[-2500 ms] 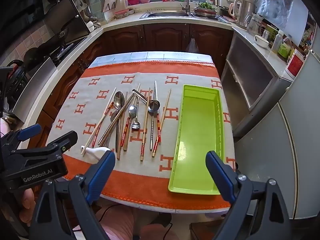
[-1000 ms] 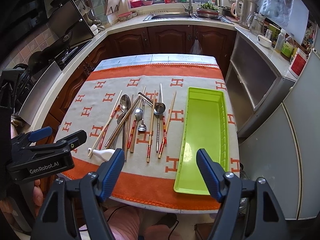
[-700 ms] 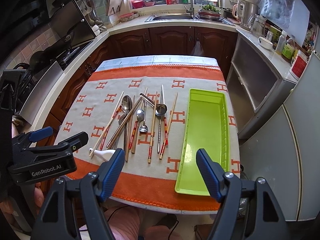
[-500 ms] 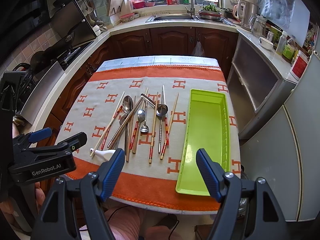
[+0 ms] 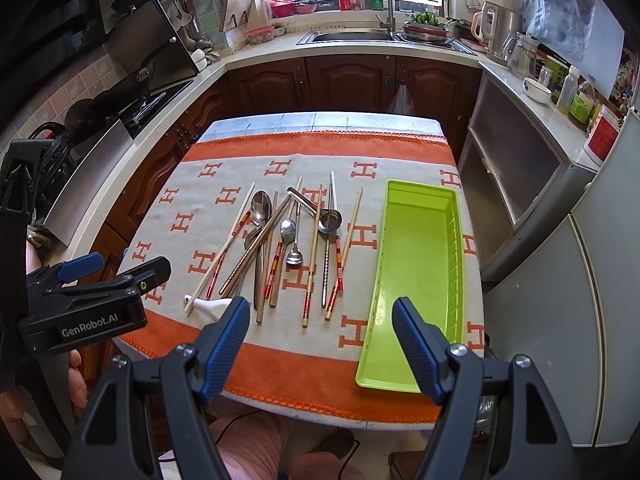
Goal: Organize utensils
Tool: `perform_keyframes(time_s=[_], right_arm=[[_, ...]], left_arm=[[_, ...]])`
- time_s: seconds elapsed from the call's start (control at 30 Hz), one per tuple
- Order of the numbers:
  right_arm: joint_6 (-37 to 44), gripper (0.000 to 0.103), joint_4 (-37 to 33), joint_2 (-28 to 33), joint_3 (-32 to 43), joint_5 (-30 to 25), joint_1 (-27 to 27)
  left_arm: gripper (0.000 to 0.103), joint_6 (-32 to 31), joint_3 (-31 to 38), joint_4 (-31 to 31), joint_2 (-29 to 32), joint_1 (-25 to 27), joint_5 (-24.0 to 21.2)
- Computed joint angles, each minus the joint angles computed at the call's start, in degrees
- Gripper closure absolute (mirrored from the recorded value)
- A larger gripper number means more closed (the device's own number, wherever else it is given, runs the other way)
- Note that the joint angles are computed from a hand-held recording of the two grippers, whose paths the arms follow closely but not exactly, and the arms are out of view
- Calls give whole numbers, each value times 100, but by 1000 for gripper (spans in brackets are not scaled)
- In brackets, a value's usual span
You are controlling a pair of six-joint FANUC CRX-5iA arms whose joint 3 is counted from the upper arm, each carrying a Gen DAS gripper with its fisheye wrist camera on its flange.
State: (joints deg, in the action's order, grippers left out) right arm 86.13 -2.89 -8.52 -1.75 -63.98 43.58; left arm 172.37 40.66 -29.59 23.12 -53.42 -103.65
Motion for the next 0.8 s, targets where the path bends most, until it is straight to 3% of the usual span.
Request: perform_keyframes(time_s=[0.23,0.6,0.7,0.8], right_arm=[[73,32,-69,44,30,-22,10],[117,40,-277,408,308,-182,81],[148,43,-359,574,432,-230,103],[136,44,-417,765,582,-268,114]], left_arm=[[1,100,-382,302,-213,161,267],[1,-270,-568,221,-354,280,197],[1,-343,-835,369,-486,434,341],[1,-455,-1368,711,-748,706,795]])
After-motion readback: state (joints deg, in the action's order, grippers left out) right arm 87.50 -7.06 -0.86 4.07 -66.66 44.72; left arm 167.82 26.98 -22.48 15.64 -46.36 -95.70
